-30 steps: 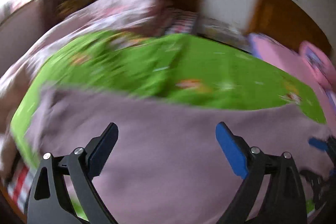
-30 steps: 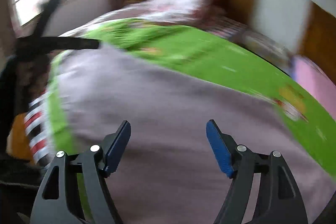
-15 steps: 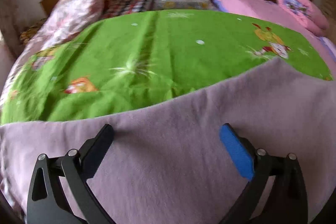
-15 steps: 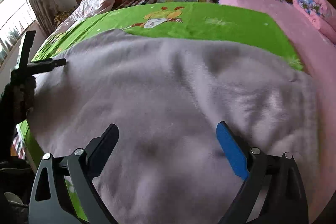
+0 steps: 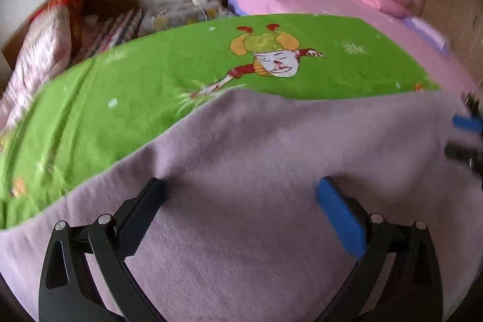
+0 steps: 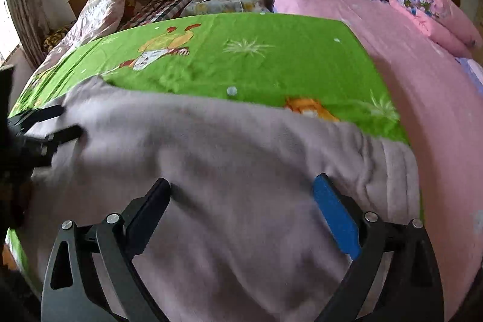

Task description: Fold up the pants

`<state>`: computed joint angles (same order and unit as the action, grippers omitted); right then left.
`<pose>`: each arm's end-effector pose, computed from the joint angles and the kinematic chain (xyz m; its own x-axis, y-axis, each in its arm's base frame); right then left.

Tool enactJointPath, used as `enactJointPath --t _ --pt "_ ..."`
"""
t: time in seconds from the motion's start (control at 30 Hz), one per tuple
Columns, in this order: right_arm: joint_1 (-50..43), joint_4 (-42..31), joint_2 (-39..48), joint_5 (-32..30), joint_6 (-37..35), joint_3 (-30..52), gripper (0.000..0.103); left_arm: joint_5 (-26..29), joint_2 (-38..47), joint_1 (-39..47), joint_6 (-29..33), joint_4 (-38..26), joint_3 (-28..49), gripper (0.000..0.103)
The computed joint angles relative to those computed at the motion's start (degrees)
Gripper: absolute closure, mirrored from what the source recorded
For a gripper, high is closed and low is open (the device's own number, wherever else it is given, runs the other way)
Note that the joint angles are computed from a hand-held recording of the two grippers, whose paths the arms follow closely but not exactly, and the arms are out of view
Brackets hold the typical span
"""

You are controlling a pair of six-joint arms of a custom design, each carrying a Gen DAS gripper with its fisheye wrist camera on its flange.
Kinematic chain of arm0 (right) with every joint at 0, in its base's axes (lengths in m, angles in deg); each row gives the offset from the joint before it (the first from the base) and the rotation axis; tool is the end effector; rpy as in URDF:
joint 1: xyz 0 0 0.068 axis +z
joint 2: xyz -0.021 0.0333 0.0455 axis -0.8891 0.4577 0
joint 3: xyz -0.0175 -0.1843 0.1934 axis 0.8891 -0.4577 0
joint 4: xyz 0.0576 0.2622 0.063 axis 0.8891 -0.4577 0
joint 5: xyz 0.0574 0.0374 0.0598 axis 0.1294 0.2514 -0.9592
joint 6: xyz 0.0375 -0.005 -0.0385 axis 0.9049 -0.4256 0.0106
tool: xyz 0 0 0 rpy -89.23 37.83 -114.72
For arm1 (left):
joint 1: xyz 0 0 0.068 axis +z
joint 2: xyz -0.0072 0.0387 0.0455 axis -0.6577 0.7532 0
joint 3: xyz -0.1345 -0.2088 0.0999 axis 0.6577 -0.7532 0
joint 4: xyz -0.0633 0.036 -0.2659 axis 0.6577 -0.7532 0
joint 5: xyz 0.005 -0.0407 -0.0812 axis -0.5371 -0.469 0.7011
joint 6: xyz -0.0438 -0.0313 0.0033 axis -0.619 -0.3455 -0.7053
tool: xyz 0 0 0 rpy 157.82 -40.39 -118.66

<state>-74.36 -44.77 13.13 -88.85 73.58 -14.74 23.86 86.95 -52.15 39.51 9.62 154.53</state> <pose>0.2121 -0.0429 0.1841 -0.7943 0.2520 -0.5527 0.2619 0.9631 0.0627 0.3930 -0.0863 0.1423 -0.6216 0.5218 -0.5843 0.6340 0.7732 0.0162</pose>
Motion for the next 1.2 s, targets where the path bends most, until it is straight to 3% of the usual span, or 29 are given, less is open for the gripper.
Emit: enactJointPath --t 0.1,0.2,0.27,0.33,0.4,0.43,0.57,0.7,0.83,0.9,1.03,1.2 --pt "3.4 -2.3 -6.6 6.2 0.3 -2.5 0.011 -4.6 -4.0 -1.5 -1.0 3.9 -4.9 0.002" --pt "5.1 -10.6 -24.8 7.4 3.9 -6.4 0.011 1.3 -12.2 -2.0 -0.6 3.9 -11.6 0.002" --pt "4.3 -14.1 -30.6 6.9 3.4 -8.1 0.011 5.4 -17.2 -3.4 2.4 4.0 -16.4 0.002" --pt "5.9 -16.0 -30.1 10.8 3.2 -11.0 0.011 5.6 -19.8 -6.4 6.7 4.9 -21.1 0.002" --pt "5.7 -15.7 -34.9 10.9 2.8 -14.3 0.01 0.7 -19.1 -10.4 9.1 8.1 -24.2 0.001" --pt "5.2 -16.2 -34.7 10.5 3.1 -14.0 0.011 0.9 -20.0 -10.8 8.8 9.8 -25.1 0.002" --pt "6.3 -17.5 -30.3 12.9 4.9 -11.4 0.011 4.3 -17.9 -9.1 8.1 6.0 -22.2 0.002" --pt "23.5 -20.3 -21.9 30.3 20.8 -5.4 0.011 12.5 -23.2 -0.7 7.5 5.8 -24.0 0.002" --pt "34.2 -11.4 -13.4 28.6 25.6 0.1 0.011 19.6 -23.6 14.5 9.2 2.0 -22.5 0.002" --pt "39.9 -4.2 -0.7 26.6 22.8 5.9 0.011 24.3 -20.2 24.1 10.0 -2.8 -18.7 0.002" --pt "49.6 3.3 24.5 22.9 14.3 24.5 0.011 33.7 -4.1 45.5 9.6 -17.1 -0.7 0.002" --pt "57.7 1.5 52.5 13.3 1.8 57.5 0.011 35.8 15.5 61.5 -1.2 -25.8 25.7 0.002"
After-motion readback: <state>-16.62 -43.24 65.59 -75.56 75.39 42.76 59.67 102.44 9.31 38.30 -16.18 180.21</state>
